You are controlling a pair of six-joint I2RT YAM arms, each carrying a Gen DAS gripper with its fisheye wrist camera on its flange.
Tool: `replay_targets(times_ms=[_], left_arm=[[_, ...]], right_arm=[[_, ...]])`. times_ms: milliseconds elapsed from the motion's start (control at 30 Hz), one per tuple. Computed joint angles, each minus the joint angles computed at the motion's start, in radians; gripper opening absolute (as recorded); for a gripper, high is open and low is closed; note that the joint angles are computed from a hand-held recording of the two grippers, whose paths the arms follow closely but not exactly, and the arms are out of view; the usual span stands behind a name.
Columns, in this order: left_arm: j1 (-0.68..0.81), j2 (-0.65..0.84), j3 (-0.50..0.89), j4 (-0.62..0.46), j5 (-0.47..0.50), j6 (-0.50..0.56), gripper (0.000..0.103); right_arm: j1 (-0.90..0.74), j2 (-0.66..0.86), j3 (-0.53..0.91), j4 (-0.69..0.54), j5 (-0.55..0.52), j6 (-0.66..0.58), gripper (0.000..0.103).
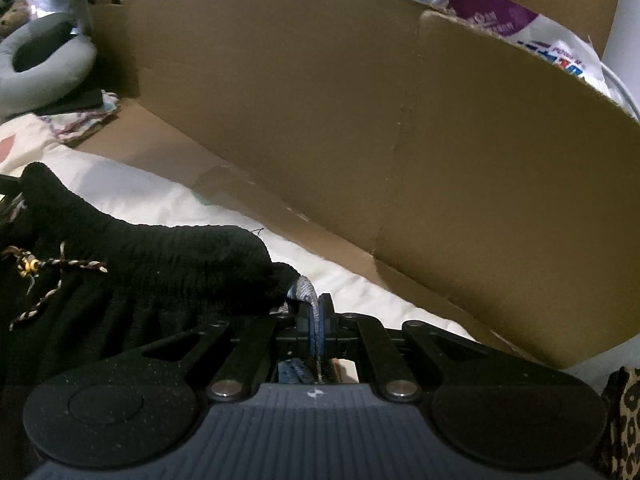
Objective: Fold clothes
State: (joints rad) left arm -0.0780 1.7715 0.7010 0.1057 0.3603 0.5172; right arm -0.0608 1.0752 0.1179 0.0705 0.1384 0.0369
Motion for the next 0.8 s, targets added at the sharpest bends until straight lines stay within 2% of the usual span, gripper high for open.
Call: replay_targets(times_ms=[100,167,300,400,433,467,500,533,567,633,800], left_arm=[[-0.021,0.028,0.012,0.01,-0.037,-0.012,0.002],[-0.043,0.055,0.013,0.029,-0.084,-0.011,0.002],[-0.128,0.126,-0.012,0.103,-0.244,0.01,0.005],[-0.156,0.134,-0.017,0.124,-0.284,-0.034,0.004],[-0.161,0.132,-0.013,0.115,-0.295,-0.029,0.008],[-0.162,0.13,-0.007,0.105,-0.3,-0.02,0.01],[-0.159,0.121,-0.005,0.097,-0.305,-0.013,0.017],[-0.157,0.111,-0.006,0.089,-0.31,-0.006,0.029],[-0.15,0.098,-0.009,0.082,-0.314,-0.001,0.035],[-0.127,0.063,-0.023,0.071,-0.303,0.008,0.051],[-0.063,-0.036,-0.045,0.013,-0.285,0.036,0.058]], right_arm=[[0.008,0.112,0.006,0.089,0.015,0.002,0.0],[0.009,0.212,-0.003,0.196,0.003,0.01,0.0],[0.017,0.471,0.009,0.381,-0.001,0.061,0.002],[0.042,0.515,0.003,0.428,0.03,0.116,0.006],[0.042,0.486,0.003,0.4,0.031,0.116,0.01],[0.041,0.458,0.002,0.372,0.032,0.115,0.019],[0.041,0.429,0.002,0.344,0.033,0.114,0.023],[0.033,0.396,0.0,0.316,0.028,0.111,0.024],[0.003,0.344,-0.009,0.288,0.004,0.103,0.026],[-0.048,0.187,-0.033,0.186,-0.037,0.107,0.03],[-0.148,-0.268,-0.071,-0.178,-0.161,0.073,0.034]])
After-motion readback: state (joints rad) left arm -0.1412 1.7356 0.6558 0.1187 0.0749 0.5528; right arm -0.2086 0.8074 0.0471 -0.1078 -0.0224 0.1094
